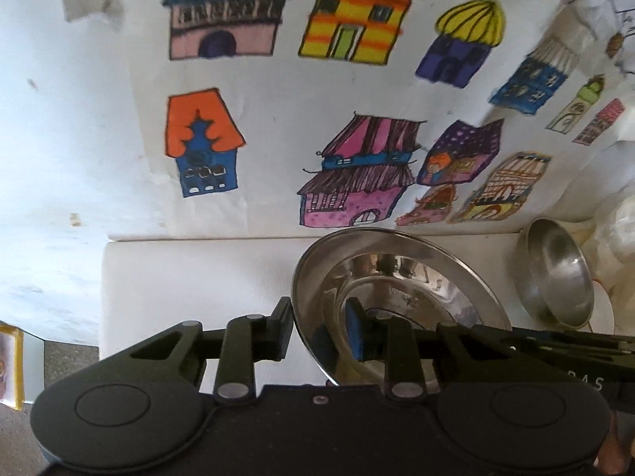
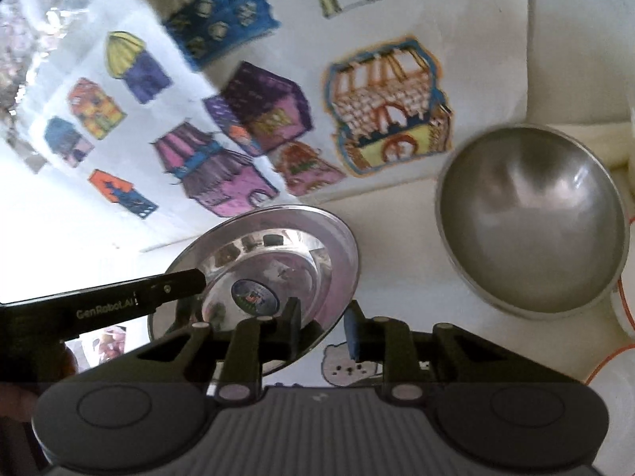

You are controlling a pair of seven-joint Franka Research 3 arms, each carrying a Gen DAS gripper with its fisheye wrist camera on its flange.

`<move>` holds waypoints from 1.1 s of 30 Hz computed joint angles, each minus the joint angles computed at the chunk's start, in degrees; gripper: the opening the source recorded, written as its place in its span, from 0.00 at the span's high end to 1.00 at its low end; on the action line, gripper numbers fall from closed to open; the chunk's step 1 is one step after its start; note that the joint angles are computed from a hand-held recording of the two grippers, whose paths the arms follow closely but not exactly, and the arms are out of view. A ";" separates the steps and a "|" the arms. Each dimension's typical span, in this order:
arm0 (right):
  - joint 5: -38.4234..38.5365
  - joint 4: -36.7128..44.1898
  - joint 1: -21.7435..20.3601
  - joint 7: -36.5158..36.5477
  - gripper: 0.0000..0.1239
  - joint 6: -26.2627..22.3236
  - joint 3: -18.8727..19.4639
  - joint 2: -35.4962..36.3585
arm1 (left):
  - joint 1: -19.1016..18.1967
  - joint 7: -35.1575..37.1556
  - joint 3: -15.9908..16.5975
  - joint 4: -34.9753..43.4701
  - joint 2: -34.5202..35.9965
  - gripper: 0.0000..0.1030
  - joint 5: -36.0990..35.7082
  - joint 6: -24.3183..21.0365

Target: Organize plates and bowls

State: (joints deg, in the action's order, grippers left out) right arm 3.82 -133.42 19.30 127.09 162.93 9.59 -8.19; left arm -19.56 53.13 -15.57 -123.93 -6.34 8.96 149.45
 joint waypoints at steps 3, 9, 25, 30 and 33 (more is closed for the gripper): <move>0.93 -1.25 0.36 -1.49 0.79 -0.18 -0.25 -2.16 | -0.25 -1.77 -0.58 -0.84 -1.41 0.71 1.09 0.20; 3.94 -5.84 0.08 -5.65 0.79 -1.10 -0.80 -9.14 | -1.70 -3.37 -1.35 -2.01 -3.84 0.71 1.20 1.61; 8.75 -16.26 -2.16 -13.85 0.79 -6.86 -1.56 -26.96 | -5.76 -11.22 -4.83 0.40 -4.86 0.71 4.90 -0.91; 10.60 -18.54 -1.64 -16.68 0.79 -8.53 -2.06 -30.60 | -6.92 -11.84 -5.49 0.57 -4.49 0.71 6.63 -2.23; 11.76 -19.68 -0.99 -18.51 0.79 -9.87 -2.47 -32.21 | -7.80 -11.65 -5.73 -0.21 -5.17 0.71 6.53 -3.76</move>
State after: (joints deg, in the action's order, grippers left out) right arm 15.58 -153.11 18.31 108.58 153.06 7.12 -40.40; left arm -27.36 41.48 -21.31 -124.15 -11.51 15.50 145.69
